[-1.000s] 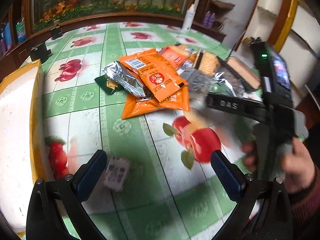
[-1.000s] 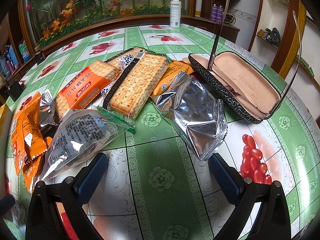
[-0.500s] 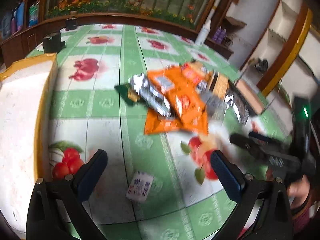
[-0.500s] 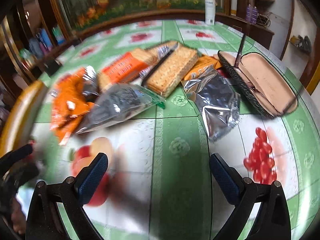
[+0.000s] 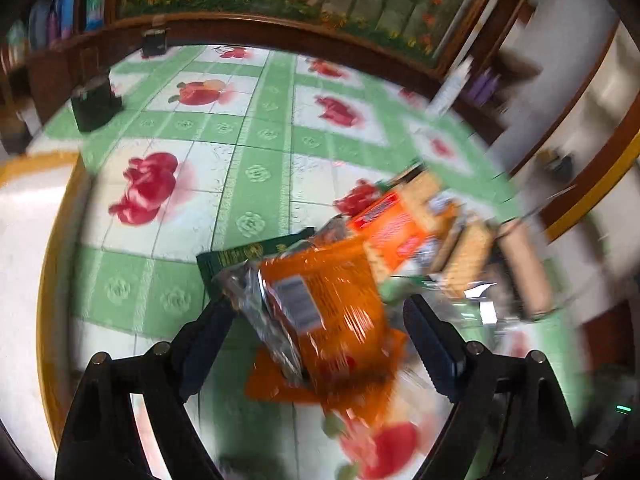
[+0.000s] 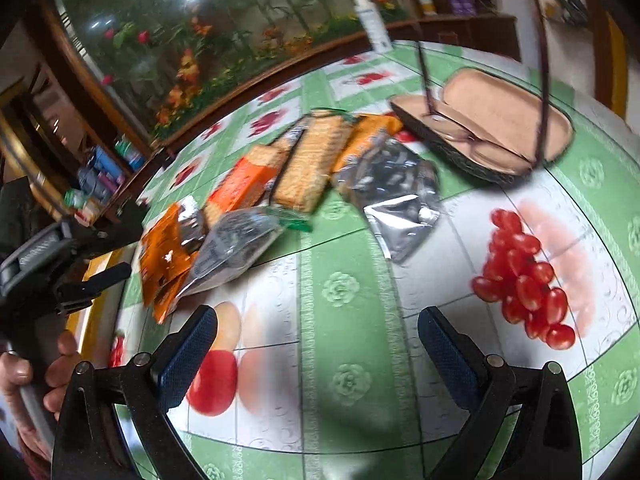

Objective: Organize snacks
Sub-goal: 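Grasp the orange snack bag from the pile with the left tool, then carry the orange bag over the tray with the left tool while the right tool grasps the white milk-candy packet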

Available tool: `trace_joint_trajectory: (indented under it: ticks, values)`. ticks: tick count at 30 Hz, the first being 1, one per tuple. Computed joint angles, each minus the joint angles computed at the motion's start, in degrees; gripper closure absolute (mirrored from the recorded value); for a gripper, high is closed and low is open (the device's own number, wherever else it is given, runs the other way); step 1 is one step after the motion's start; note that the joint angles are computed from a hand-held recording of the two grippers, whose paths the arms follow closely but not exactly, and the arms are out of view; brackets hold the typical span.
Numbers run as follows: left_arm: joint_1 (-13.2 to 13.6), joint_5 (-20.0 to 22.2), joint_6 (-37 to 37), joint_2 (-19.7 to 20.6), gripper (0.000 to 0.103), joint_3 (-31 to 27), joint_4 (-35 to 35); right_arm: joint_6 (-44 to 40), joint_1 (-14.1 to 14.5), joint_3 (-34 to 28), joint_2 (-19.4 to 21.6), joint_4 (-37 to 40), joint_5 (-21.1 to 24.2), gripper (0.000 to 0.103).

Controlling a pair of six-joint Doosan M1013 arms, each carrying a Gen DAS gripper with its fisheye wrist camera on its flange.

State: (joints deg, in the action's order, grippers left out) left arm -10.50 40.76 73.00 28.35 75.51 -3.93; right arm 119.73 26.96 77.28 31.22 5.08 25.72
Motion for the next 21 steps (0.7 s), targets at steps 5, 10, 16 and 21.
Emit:
trace_joint_trajectory:
  ticks: [5,10,16,21]
  values:
    - [-2.2,-2.9,-2.2,-0.5,0.044,1.8,9.2,-0.4,0.1,0.5,-0.4,-0.2,-0.8,0.001]
    - [0.2,-5.8,14.2,-5.2,0.045,8.2,-7.5,-2.6,0.0,1.5,-1.0,2.0,-2.3,0.001]
    - [3.4,-6.9,26.6,-10.6,0.045,15.0,-20.8,-4.6,0.4,1.0,-0.8,2.0,-2.2,0.001]
    - [6.4,-9.5,27.5,-13.7,0.045,19.1,-25.2,-14.8,1.8,-1.2,-0.3,3.6,0.7,0.034]
